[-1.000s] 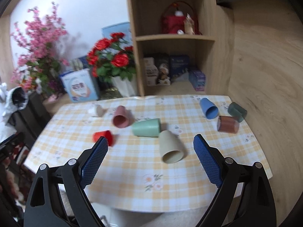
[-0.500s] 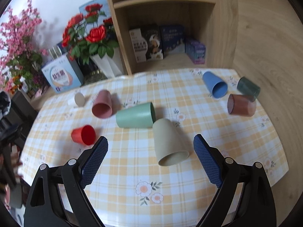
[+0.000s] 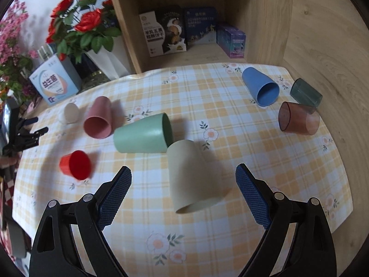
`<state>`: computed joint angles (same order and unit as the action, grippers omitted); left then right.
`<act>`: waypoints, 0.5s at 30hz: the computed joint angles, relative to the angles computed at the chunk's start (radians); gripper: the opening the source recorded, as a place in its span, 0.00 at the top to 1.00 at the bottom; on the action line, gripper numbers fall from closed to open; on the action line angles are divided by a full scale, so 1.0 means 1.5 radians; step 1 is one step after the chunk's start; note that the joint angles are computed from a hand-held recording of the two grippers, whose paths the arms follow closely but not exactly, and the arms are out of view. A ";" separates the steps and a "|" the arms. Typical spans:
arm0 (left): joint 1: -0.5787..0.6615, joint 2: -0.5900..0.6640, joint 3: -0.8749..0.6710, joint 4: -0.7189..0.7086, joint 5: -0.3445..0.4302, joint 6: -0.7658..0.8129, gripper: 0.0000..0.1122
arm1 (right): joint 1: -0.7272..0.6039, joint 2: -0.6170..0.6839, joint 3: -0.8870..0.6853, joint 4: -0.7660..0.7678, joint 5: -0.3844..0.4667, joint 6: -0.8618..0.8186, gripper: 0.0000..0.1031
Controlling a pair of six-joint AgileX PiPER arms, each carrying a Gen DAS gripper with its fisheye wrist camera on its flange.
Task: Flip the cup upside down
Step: 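Move the left gripper toward the small white cup lying on its side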
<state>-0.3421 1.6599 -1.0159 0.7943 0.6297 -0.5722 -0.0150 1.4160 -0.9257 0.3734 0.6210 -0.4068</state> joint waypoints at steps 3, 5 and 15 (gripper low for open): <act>0.032 0.049 -0.042 -0.029 -0.024 0.103 0.40 | 0.010 0.029 -0.023 -0.016 -0.005 0.014 0.14; 0.044 0.076 -0.071 -0.064 -0.033 0.166 0.39 | 0.015 0.049 -0.037 -0.026 -0.009 0.024 0.14; 0.054 0.216 -0.234 -0.178 -0.014 0.330 0.35 | 0.027 0.105 -0.082 -0.055 -0.011 0.069 0.14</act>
